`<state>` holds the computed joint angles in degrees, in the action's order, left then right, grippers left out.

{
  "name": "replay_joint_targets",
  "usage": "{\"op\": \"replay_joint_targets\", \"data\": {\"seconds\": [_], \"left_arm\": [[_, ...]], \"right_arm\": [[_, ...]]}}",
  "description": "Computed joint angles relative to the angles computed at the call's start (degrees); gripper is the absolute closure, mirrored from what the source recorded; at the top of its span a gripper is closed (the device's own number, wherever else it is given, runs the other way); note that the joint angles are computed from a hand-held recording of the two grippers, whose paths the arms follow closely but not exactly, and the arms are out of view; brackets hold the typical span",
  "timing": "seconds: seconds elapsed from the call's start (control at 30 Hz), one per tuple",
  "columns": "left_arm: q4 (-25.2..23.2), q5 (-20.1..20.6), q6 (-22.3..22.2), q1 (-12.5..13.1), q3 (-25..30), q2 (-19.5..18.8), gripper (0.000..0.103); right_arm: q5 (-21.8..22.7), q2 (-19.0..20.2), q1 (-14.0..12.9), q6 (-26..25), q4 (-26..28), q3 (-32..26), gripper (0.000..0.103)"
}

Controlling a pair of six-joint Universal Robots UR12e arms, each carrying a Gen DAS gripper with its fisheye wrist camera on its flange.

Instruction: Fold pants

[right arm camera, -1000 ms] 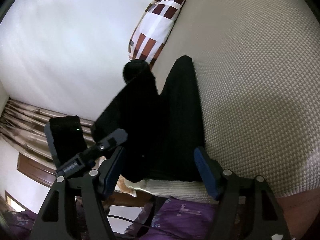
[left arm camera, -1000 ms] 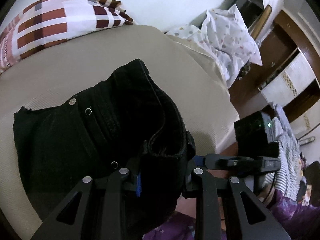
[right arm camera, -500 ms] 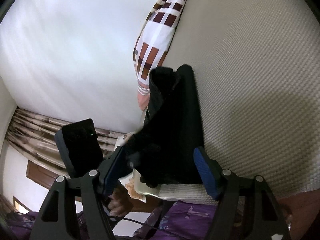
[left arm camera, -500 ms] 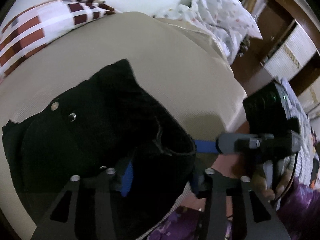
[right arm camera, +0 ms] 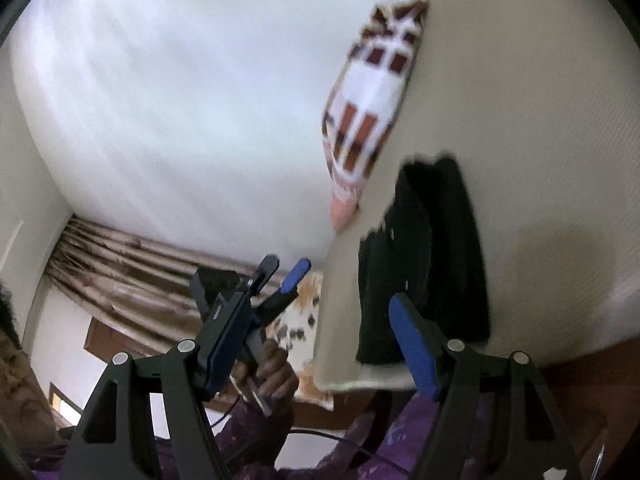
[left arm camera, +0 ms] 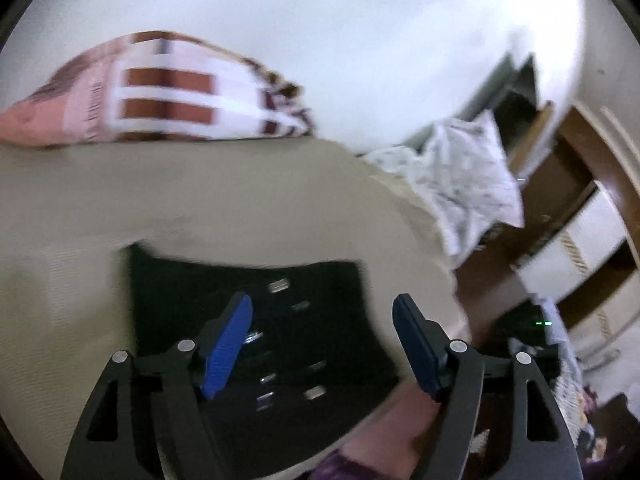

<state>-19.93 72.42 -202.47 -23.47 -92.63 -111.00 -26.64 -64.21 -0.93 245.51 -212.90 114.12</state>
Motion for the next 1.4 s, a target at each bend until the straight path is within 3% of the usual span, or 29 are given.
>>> {"op": "replay_joint_targets", "data": {"seconds": [0.13, 0.23, 0.37, 0.53, 0.6, 0.77, 0.8, 0.87, 0.9, 0.93, 1.07, 1.13, 1.23, 1.4], "left_arm": [[0.2, -0.6, -3.7, 1.5, -5.4, 2.6, 0.03], [0.7, -1.8, -6.6, 2.4, -8.3, 3.7, 0.03], [3.2, -2.5, -9.4, 3.3, -11.3, 4.6, 0.03], [2.6, -2.7, -10.0, 3.8, -12.8, 5.0, 0.03], [2.4, -3.3, -10.5, 3.9, -13.2, 5.0, 0.03], [2.2, -5.1, -12.3, 4.3, -13.9, 4.8, 0.03], [2.1, -5.4, -12.6, 4.4, -14.1, 4.8, 0.03], [2.1, -5.8, -13.0, 4.5, -14.3, 4.8, 0.03], [2.4, -5.8, -13.1, 4.5, -14.4, 4.9, 0.03], [2.6, -5.6, -13.1, 4.5, -14.5, 5.0, 0.03], [2.2, -5.5, -13.6, 4.7, -14.6, 5.2, 0.03], [2.4, -5.7, -14.0, 4.9, -14.6, 5.4, 0.03], [2.8, -4.9, -13.7, 5.0, -14.6, 5.8, 0.03], [2.1, -4.6, -12.8, 4.7, -14.2, 5.3, 0.026]], "right_arm": [[0.9, 1.0, 1.9, -1.5, 5.7, -0.1, 0.033], [-1.7, 0.0, 2.7, -6.9, 13.9, 0.6, 0.033], [-3.0, 0.8, 2.6, -5.3, 13.5, -0.1, 0.033], [-7.8, -1.7, 4.1, -15.1, 23.0, -1.1, 0.033], [-11.5, -3.2, 5.0, -21.6, 30.0, -1.6, 0.033], [-15.6, -3.2, 6.4, -21.9, 33.1, -2.6, 0.033], [-16.5, -3.4, 6.6, -22.2, 33.6, -2.7, 0.037], [-20.3, -4.5, 7.3, -25.2, 36.8, -2.8, 0.081], [-22.5, -5.0, 7.7, -28.2, 41.0, -3.3, 0.088], [-23.6, -5.1, 7.8, -28.7, 42.8, -3.4, 0.089], [-22.1, -4.8, 7.1, -24.1, 39.1, -2.4, 0.09], [-19.4, -4.7, 6.5, -19.2, 33.9, -1.7, 0.09], [-18.5, -6.0, 6.0, -17.2, 30.9, -0.9, 0.091], [-18.3, -6.2, 5.4, -15.5, 33.2, 1.5, 0.091]]}}
